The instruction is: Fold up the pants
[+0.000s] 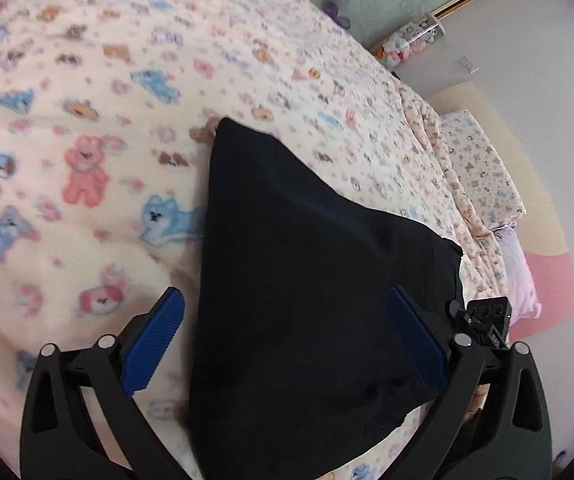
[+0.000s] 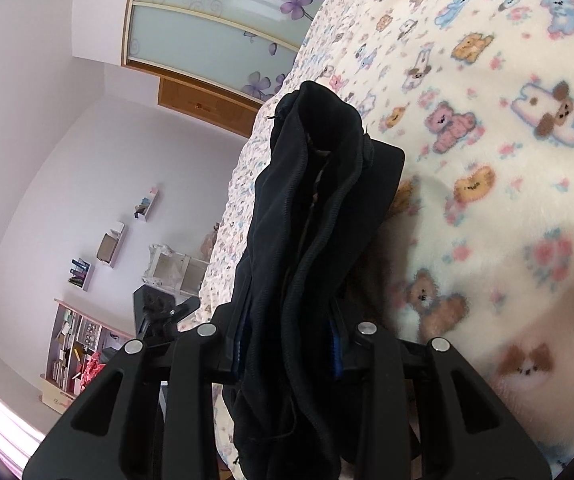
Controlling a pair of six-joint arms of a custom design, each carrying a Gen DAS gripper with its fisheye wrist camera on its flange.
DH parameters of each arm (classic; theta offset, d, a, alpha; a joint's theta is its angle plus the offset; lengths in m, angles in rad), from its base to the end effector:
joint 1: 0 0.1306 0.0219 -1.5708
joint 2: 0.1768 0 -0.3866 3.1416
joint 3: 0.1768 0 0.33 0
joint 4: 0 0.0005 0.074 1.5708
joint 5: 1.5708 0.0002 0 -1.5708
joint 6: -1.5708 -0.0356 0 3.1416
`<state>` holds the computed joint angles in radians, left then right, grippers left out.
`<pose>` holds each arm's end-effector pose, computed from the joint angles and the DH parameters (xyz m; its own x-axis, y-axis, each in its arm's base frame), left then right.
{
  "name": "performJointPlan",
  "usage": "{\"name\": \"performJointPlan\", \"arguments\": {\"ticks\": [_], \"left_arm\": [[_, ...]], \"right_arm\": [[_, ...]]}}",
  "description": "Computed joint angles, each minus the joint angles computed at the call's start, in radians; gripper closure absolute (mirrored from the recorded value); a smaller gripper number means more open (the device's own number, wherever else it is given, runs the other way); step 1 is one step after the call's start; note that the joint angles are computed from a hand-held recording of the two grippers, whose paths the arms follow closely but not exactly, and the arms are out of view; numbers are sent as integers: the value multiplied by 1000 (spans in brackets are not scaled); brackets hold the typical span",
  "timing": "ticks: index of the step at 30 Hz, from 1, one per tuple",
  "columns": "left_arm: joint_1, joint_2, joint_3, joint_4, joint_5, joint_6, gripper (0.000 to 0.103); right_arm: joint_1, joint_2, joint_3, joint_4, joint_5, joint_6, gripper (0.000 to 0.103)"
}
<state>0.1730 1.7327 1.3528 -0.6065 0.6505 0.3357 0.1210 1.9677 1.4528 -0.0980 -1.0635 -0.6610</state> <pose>0.5093 0.0666 0.2874 -0.8390 -0.4127 -0.3545 -0.0892 0.7471 -0.6586 0.5855 0.1020 0.2401 -0.9225 0.1883 -0.3370 -0.2560 0.3552 0.8991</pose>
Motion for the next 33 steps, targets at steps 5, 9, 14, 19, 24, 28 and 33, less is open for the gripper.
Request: {"name": "performJointPlan", "arguments": {"ticks": [5, 9, 14, 19, 24, 28, 33], "left_arm": [[-6, 60, 49, -57, 24, -19, 10], [-12, 91, 55, -59, 33, 2, 10], [-39, 85, 54, -56, 1, -25, 17], [-48, 71, 46, -54, -44, -11, 33], [-58, 51, 35, -54, -111, 2, 52], [-93, 18, 37, -72, -219, -19, 68], [-150, -25, 22, -70, -379, -48, 76]], "right_arm": [[-4, -4, -6, -4, -4, 2, 71], [-5, -6, -5, -9, -3, 12, 71], [-7, -11, -5, -31, 7, 39, 71], [-8, -14, -3, -44, 14, 51, 71], [1, -27, 8, -93, 52, 120, 71], [7, -34, 12, -116, 79, 162, 71], [25, -54, 21, -163, 145, 239, 71]]}}
